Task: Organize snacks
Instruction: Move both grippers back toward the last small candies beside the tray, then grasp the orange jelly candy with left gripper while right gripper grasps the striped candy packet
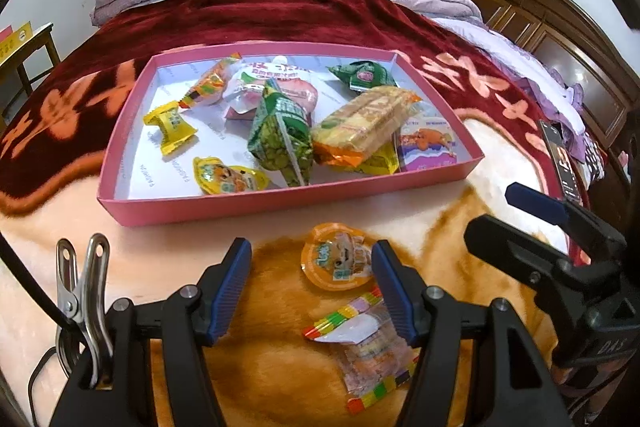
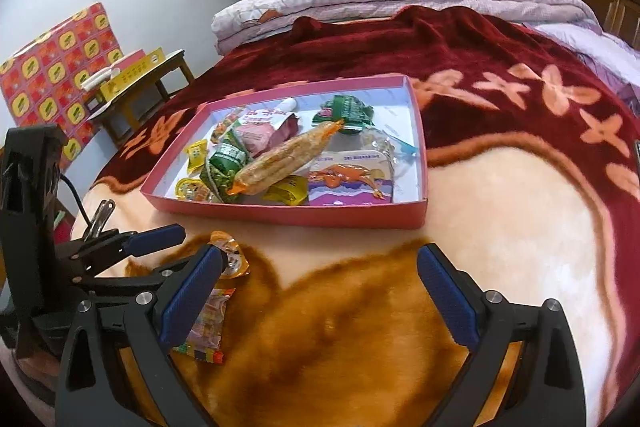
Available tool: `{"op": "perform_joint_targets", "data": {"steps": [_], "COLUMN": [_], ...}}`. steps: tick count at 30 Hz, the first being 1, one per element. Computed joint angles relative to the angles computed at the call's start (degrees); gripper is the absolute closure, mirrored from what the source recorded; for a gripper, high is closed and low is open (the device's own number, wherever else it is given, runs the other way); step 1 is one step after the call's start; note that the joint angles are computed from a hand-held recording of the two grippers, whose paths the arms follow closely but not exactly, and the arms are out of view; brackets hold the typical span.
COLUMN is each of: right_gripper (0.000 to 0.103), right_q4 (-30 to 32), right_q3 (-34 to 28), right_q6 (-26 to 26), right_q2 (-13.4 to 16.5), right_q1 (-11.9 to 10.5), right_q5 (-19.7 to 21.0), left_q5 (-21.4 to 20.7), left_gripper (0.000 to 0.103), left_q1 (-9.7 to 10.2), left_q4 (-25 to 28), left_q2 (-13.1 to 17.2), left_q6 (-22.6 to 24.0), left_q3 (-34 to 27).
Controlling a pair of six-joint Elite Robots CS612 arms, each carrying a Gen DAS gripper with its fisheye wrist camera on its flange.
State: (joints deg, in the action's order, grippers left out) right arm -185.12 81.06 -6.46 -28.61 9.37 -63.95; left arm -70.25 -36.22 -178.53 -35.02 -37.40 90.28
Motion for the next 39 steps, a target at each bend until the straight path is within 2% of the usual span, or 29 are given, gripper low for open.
{"op": "perform_joint_targets", "data": {"steps": [4, 10, 13, 14, 19, 29, 36, 39], "right_gripper": [0.004, 0.004, 0.004, 0.004, 0.004, 0.004, 0.004, 0.006], "right_q4": [0.3, 0.8, 1.1, 1.1, 0.8, 1.0, 1.1, 1.2], "right_q3": [-0.1, -0.3, -0.3, -0.3, 0.0, 0.9, 1.6, 1.6], "right_q6": [0.6, 0.9, 0.7, 0.5, -0.2, -1.1, -2.2, -1.9], "right_q2": [0.2, 0.3, 0.3, 0.2, 0.1, -0.6, -1.0, -1.1], "right_q1": [-0.2, -0.3, -0.3, -0.3, -0.1, 0.2, 0.6, 0.6], "right_q5": [0.4, 0.7, 0.8, 0.7, 0.4, 0.3, 0.2, -0.4], "left_q5": [-0.6, 1.4, 0.7, 0.3, 1.3, 1.5, 0.3, 0.5], "left_gripper": [0.037, 0.044, 0.059, 0.067, 0.071, 0.084, 0.083, 0.077], "left_q1": [0.09, -0.48, -0.58, -0.57, -1.03, -0.84, -0.67, -0.66], "left_q4": [1.8, 2.3, 1.2, 0.8, -0.1, -3.4, -2.2, -1.0], "left_q2": [0.4, 0.9, 1.0, 1.0, 1.0, -0.4, -0.3, 0.1], "left_q6": [-1.3, -0.6, 0.5, 0.8, 2.5, 1.6, 2.3, 2.8], "left_q3": [-0.8, -1.5, -1.6, -1.6, -1.3, 1.0, 0.7, 0.0]}}
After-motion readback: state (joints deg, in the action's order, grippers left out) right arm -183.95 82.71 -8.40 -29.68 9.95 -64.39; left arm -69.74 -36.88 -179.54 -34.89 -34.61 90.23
